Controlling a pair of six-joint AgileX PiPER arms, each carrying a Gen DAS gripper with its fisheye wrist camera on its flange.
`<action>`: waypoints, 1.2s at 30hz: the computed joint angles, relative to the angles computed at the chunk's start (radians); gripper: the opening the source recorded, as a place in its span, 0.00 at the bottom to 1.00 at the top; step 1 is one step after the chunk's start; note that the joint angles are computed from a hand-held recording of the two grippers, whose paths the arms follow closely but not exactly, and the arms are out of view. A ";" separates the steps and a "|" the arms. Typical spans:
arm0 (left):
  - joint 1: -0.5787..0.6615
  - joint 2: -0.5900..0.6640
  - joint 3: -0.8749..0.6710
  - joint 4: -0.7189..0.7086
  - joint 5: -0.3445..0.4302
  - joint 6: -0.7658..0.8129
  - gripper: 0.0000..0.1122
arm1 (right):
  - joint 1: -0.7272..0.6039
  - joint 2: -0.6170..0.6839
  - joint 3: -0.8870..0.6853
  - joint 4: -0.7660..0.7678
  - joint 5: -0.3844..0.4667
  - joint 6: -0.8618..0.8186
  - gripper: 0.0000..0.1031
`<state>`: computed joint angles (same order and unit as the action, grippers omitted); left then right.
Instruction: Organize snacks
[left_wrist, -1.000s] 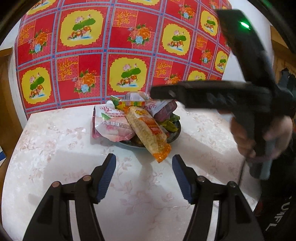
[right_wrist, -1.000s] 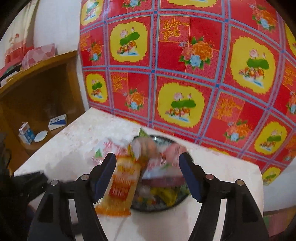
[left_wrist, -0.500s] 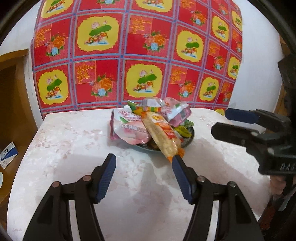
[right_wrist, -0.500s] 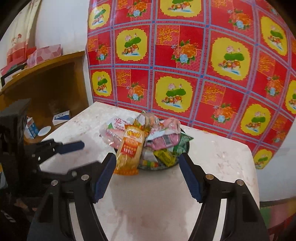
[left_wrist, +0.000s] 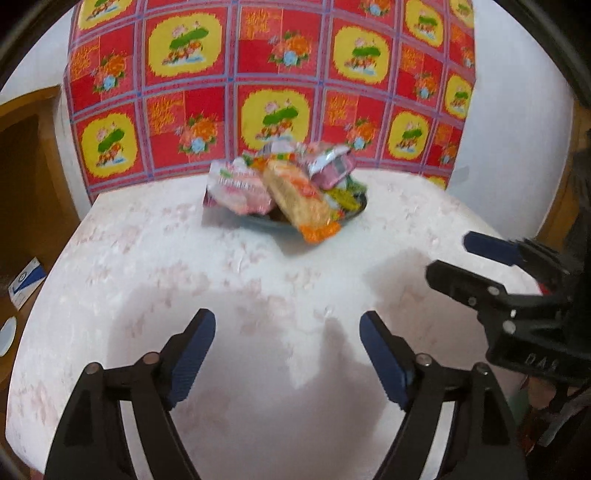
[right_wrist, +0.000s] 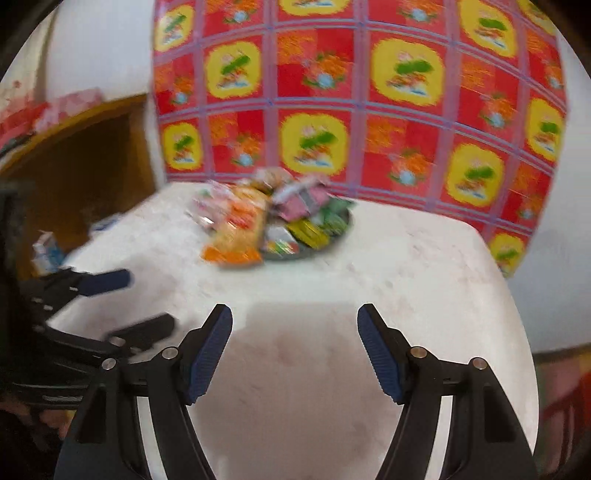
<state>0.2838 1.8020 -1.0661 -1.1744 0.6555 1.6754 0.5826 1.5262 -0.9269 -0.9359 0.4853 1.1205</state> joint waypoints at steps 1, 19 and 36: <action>-0.007 0.001 0.009 0.004 -0.023 -0.006 0.75 | 0.009 0.002 0.012 -0.033 0.008 0.047 0.70; -0.027 -0.016 0.100 -0.165 -0.145 0.132 0.77 | 0.085 0.024 0.145 -0.308 0.043 0.438 0.69; -0.029 -0.019 0.131 -0.275 -0.152 0.236 0.81 | 0.094 0.017 0.172 -0.397 0.045 0.526 0.70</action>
